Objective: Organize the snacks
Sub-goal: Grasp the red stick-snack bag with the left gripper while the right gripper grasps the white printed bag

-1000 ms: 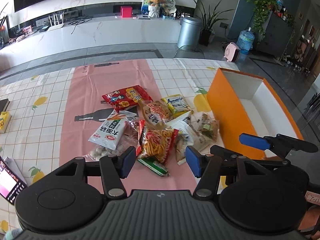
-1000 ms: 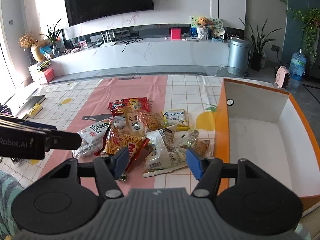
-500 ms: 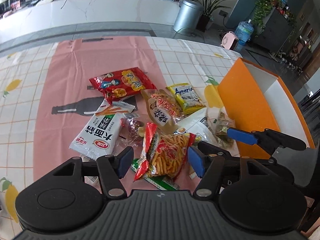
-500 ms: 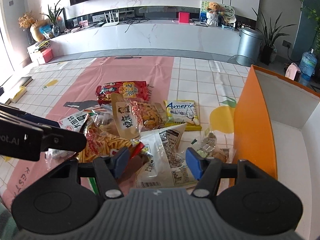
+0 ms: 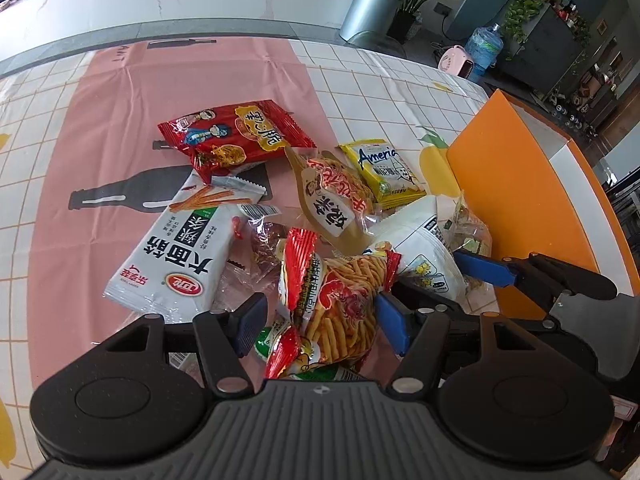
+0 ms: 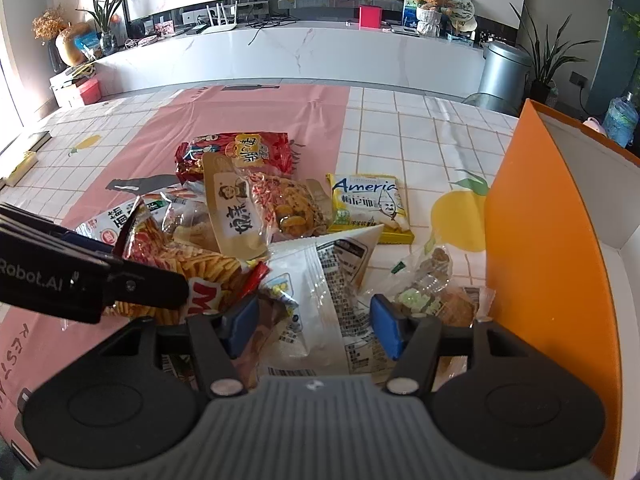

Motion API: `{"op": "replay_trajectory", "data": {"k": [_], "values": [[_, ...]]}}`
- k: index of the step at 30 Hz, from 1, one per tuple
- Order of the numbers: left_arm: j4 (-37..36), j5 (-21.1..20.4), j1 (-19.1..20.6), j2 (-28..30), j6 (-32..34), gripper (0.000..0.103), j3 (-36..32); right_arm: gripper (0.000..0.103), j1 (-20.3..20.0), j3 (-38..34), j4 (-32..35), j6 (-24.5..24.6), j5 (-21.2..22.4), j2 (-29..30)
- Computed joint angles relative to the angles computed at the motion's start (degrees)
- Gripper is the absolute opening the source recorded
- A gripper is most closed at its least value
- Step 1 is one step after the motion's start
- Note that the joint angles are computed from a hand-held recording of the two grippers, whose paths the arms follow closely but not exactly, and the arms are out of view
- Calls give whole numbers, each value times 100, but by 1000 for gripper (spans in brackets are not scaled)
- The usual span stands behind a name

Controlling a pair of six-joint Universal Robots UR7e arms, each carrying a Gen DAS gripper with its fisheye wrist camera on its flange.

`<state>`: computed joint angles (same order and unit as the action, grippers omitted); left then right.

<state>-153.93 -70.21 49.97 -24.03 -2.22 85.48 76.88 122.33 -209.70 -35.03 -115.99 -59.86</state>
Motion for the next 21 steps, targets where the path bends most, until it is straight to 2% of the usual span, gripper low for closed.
{"op": "replay_trajectory", "data": {"k": [6, 9, 16, 21], "values": [[-17, -82, 50, 95, -53, 73, -52, 60, -3, -31, -126, -163, -74, 119], [-139, -117, 60, 106, -29, 68, -16, 59, 10, -44, -229, -280, -130, 194], [-305, -143, 44, 81, -62, 53, 67, 44, 29, -21, -430, -458, -151, 253], [-424, 11, -50, 48, -69, 51, 126, 34, 79, 21, -507, -525, -159, 215]]}}
